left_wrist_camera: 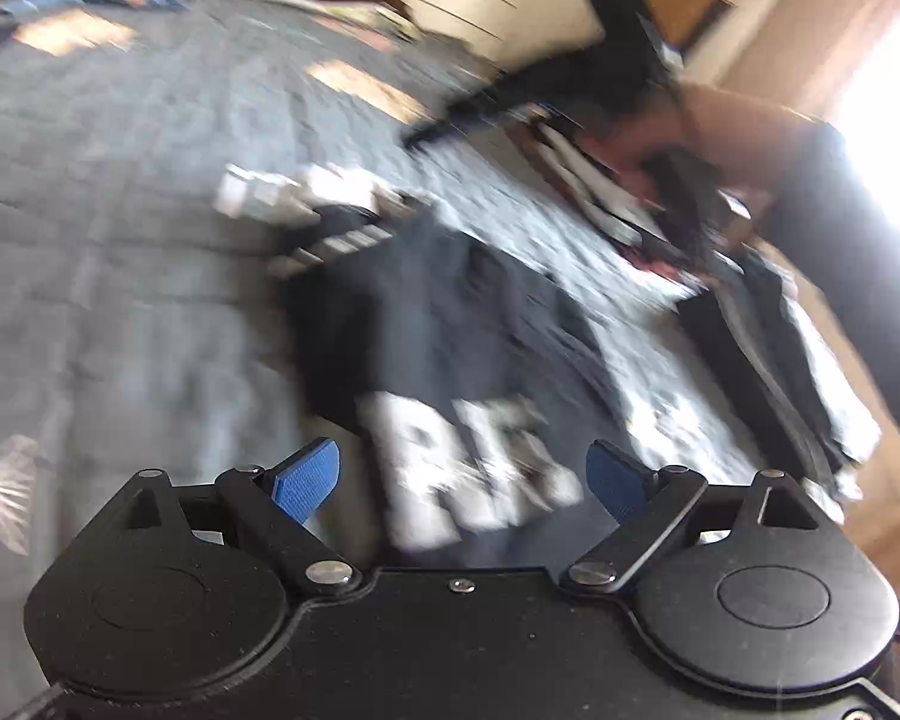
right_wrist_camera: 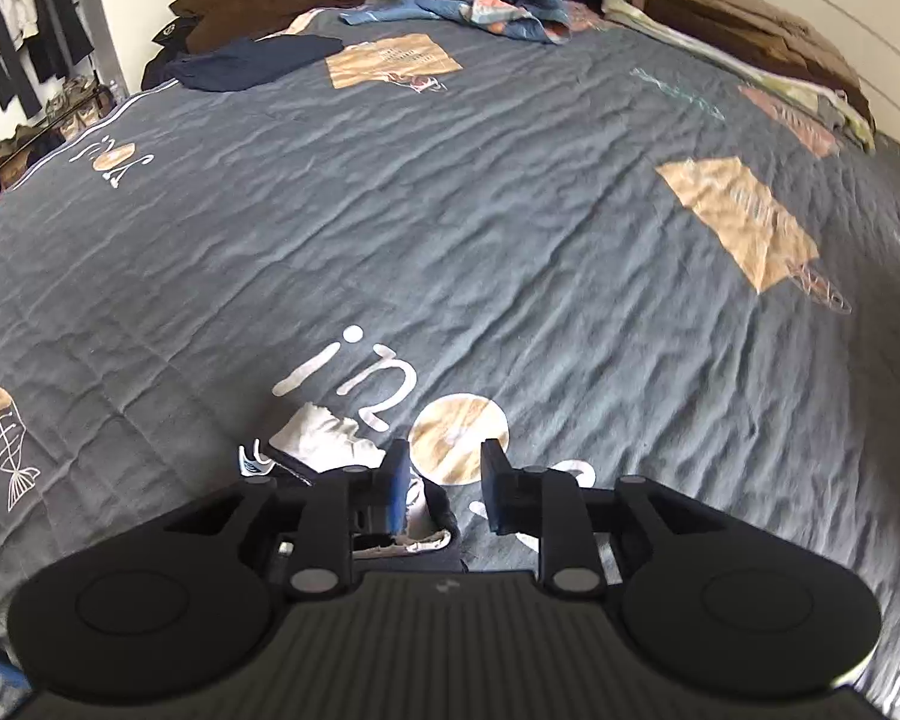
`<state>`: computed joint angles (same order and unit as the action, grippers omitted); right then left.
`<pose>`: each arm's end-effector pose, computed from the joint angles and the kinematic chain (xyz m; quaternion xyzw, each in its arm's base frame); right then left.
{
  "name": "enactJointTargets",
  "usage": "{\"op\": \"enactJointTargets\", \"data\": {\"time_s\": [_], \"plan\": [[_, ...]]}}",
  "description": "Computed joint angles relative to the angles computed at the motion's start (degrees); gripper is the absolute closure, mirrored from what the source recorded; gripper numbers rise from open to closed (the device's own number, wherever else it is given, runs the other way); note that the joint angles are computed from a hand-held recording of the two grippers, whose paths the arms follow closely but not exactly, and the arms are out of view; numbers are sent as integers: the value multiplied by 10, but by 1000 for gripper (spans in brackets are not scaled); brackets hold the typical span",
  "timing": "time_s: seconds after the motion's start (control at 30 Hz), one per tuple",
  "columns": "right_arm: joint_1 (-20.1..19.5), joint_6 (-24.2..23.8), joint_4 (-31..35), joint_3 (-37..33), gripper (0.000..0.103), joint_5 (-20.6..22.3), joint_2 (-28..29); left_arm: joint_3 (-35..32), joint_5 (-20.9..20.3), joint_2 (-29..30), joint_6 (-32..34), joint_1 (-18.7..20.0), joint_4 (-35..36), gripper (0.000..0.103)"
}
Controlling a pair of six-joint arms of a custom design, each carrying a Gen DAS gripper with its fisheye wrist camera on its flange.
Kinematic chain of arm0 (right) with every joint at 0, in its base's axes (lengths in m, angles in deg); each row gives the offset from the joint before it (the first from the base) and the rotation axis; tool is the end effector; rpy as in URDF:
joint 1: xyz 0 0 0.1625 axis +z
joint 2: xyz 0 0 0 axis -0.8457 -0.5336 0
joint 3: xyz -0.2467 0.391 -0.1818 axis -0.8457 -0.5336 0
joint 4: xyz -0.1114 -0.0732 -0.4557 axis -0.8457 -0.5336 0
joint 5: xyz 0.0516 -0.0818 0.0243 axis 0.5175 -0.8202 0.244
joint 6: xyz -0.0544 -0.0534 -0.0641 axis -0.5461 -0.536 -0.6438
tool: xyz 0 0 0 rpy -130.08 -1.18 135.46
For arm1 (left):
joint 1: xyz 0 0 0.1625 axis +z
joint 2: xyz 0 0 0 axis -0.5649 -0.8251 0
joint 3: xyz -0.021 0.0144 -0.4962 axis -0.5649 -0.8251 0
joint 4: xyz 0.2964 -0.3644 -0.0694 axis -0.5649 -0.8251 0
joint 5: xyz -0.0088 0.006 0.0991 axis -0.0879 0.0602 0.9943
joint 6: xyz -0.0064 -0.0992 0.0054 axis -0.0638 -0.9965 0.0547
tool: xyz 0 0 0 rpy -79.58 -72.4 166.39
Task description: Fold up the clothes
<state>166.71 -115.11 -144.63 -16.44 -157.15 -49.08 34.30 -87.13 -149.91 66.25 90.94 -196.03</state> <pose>0.4020 -0.8923 0.1429 0.4871 -0.8344 0.0826 0.2441 -0.1808 -0.6155 0.2189 0.0852 0.9117 -0.3756 0.1432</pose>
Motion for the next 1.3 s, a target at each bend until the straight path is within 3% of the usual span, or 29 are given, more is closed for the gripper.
{"op": "enactJointTargets", "data": {"time_s": [0.17, 0.33, 0.53, 0.67, 0.83, 0.93, 1.07, 1.23, 1.3], "plan": [[21, -145, -3, 29, 71, -95, 13, -9, 121, 13, 43, -15, -20, 14], [24, -209, -43, 39, 71, -179, 37, -10, 175, 14, 68, -23, -38, 14], [16, -200, -116, 35, 76, -186, 46, -15, 205, 24, 93, -28, -66, 14], [8, -128, -96, 10, 76, -171, 53, -13, 200, 22, 93, -29, -73, 14], [1, -108, -110, 14, 62, -163, 56, -9, 195, 18, 82, -28, -75, 14], [2, -51, -89, 18, 56, -127, 38, -9, 194, 19, 86, -30, -83, 14], [1, 5, -123, 73, 47, -30, -17, -10, 192, 22, 87, -30, -81, 14], [-31, 140, -83, 183, 42, 191, -106, -10, 187, 21, 88, -30, -82, 14], [-46, 161, -82, 218, 40, 207, -115, -9, 183, 21, 86, -31, -81, 14]]}}
